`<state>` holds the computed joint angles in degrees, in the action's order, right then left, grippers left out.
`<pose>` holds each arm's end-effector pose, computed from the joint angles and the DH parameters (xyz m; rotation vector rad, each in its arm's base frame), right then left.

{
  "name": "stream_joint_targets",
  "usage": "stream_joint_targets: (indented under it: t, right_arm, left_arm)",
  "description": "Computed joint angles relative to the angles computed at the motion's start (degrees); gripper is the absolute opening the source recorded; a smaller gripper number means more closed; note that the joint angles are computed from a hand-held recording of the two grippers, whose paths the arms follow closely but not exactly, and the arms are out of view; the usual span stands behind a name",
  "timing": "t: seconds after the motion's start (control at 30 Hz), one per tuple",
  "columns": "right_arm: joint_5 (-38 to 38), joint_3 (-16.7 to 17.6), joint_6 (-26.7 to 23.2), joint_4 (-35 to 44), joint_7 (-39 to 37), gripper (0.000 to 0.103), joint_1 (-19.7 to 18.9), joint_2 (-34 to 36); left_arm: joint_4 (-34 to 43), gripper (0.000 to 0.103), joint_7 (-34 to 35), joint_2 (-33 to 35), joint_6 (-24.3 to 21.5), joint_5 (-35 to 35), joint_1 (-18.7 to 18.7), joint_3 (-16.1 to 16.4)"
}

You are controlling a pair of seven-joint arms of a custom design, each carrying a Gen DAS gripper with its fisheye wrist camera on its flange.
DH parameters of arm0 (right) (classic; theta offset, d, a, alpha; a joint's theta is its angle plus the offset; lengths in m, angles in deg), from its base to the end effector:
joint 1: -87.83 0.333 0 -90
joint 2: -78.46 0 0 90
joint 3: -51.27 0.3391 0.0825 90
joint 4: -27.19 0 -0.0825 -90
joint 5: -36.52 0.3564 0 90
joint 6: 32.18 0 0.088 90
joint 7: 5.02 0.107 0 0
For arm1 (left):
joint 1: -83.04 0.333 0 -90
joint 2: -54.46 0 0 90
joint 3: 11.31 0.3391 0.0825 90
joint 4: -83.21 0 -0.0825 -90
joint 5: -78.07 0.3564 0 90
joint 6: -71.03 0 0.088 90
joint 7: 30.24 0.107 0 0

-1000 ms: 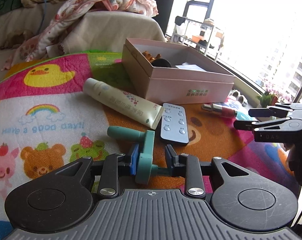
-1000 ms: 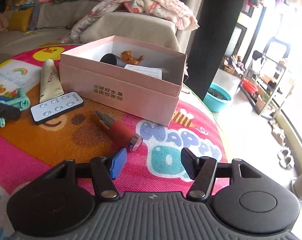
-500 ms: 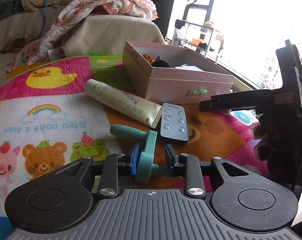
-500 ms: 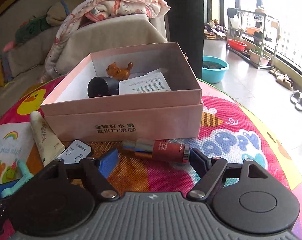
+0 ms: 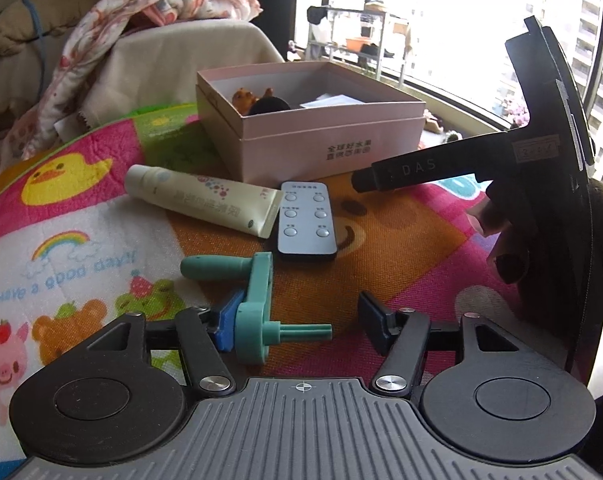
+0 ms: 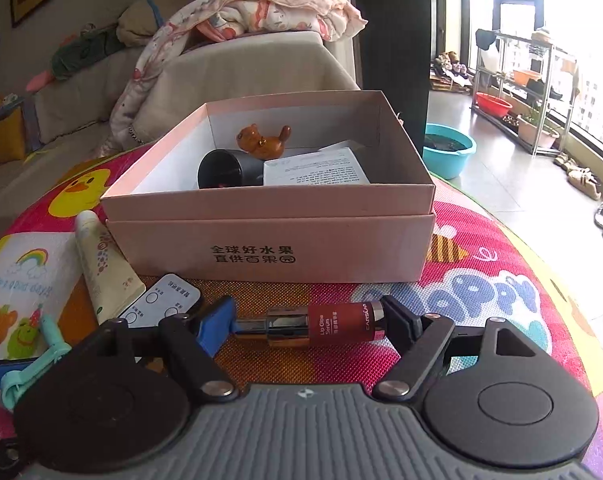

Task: Organize rigid objects
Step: 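Lift the red lipstick with the right gripper while left lifts the teal toy, then lower the lipstick into the pink box and release while left drops the teal toy in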

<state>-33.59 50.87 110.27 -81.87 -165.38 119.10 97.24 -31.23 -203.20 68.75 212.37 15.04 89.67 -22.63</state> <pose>0.5381 0.3271 0.3903 -1.3087 2.0719 -0.8716 0.6002 -0.0407 0.3993 -0.8482 2.5799 -1.1514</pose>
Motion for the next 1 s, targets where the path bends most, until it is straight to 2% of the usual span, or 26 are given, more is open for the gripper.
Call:
stream_joint_targets:
  t: [0.13, 0.2, 0.27, 0.4, 0.5, 0.63, 0.7, 0.83, 1.0]
  right_arm:
    - [-1.0, -0.1, 0.8, -0.6, 1.4, 0.079, -0.1, -0.3]
    - [-1.4, -0.1, 1.0, -0.8, 2.0, 0.079, -0.1, -0.5]
    - [-1.6, 0.0, 1.1, -0.8, 2.1, 0.08, -0.2, -0.4]
    - [-1.8, 0.1, 1.2, -0.8, 2.1, 0.08, -0.3, -0.5]
    - [-2.0, 0.1, 1.5, -0.9, 2.3, 0.08, -0.4, -0.5]
    - [-2.0, 0.2, 1.5, -0.9, 2.3, 0.08, -0.4, -0.5]
    - [-2.0, 0.2, 1.5, -0.9, 2.3, 0.08, -0.4, -0.5]
    - [-2.0, 0.2, 1.4, -0.9, 2.3, 0.08, -0.4, -0.5]
    - [-2.8, 0.2, 1.6, -1.0, 2.6, 0.079, -0.4, -0.6]
  left_arm:
    - [2.0, 0.065, -1.5, 0.5, -3.8, 1.2, 1.3, 0.5]
    - [1.4, 0.065, 3.4, 0.0, 0.3, -4.9, 1.6, -0.2]
    - [2.1, 0.063, 4.3, 0.5, 4.3, -7.9, 0.8, -0.3]
    - [5.3, 0.063, -0.9, 3.2, 5.1, -4.1, 0.0, -0.3]
    - [6.5, 0.063, -2.9, 4.2, 4.3, -1.7, 0.2, -1.0]
    - [6.3, 0.063, -4.3, 5.0, 5.7, 2.3, -0.2, -1.6]
    - [5.7, 0.065, -2.3, 5.0, 6.8, 1.2, 0.6, -2.7]
    - [6.4, 0.064, -3.9, 5.6, 5.3, 1.2, 1.4, -3.1]
    - [5.2, 0.062, 2.4, 5.1, 5.1, -2.9, 2.4, -4.1]
